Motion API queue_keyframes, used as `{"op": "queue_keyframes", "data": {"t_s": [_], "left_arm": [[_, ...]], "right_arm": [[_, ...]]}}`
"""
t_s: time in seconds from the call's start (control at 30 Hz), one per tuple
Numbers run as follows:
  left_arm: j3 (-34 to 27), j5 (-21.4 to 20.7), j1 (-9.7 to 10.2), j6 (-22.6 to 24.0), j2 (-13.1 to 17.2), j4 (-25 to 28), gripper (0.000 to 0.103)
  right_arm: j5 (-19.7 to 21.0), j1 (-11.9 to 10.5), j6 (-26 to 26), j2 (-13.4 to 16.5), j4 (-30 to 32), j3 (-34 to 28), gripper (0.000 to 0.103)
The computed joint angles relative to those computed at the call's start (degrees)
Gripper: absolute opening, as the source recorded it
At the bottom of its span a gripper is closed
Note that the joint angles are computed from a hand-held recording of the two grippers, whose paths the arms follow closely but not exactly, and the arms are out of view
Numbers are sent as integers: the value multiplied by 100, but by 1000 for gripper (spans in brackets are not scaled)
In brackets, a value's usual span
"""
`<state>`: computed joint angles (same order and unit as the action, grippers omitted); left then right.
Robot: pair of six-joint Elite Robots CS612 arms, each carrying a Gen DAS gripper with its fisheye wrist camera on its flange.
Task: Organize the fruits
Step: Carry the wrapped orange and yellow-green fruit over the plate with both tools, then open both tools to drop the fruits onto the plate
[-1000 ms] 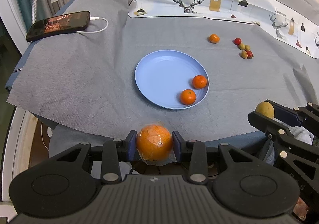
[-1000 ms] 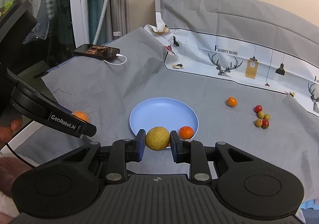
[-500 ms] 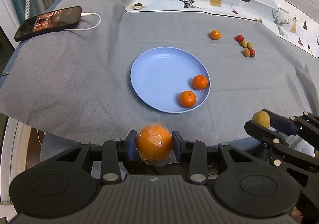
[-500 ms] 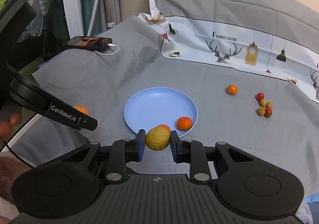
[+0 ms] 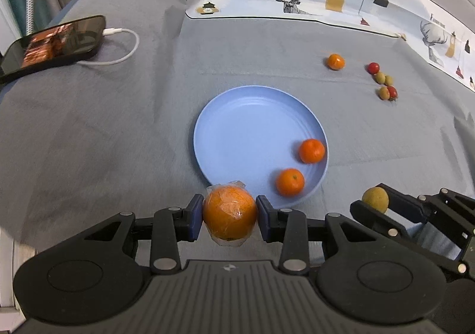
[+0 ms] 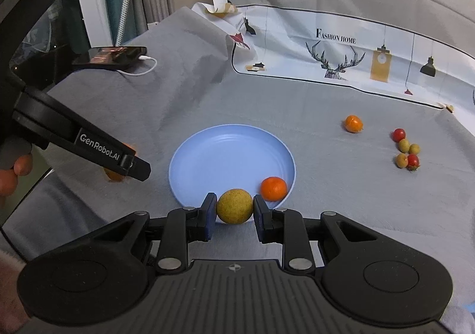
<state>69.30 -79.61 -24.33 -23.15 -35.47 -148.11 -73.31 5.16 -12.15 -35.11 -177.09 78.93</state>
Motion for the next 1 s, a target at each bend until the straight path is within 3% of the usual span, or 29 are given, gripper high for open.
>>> {"op": "queue_keyframes", "data": {"t_s": [0.4,0.67,0.73,0.77,0.8,0.83,0.93,1.0], "left_arm": [[-1417,2,116,361,906,783,42],[-2082,126,171,503,1326,1146,43],[-2048,180,179,500,1315,990,60],[-1982,218,174,493,1282,853,83],[-1881,279,169,484,1232,664,99],[-1719,342,161,481,1150,400,102],[-1288,377,133,604,898,-62,102],[-936,492,86,600,688,-230,102]], "right_arm": [[-96,57,-72,694,995,-1176,28],[-90,109,-271,1029,1429,-1782,28],[-72,118,-299,1071,1484,-1877,28],[-75,121,-296,1073,1475,-1896,30],[-90,124,-308,1058,1476,-1895,39],[-114,125,-300,1032,1441,-1868,52],[-218,116,-159,821,1261,-1553,80],[-206,92,-93,630,1267,-1271,85]]}}
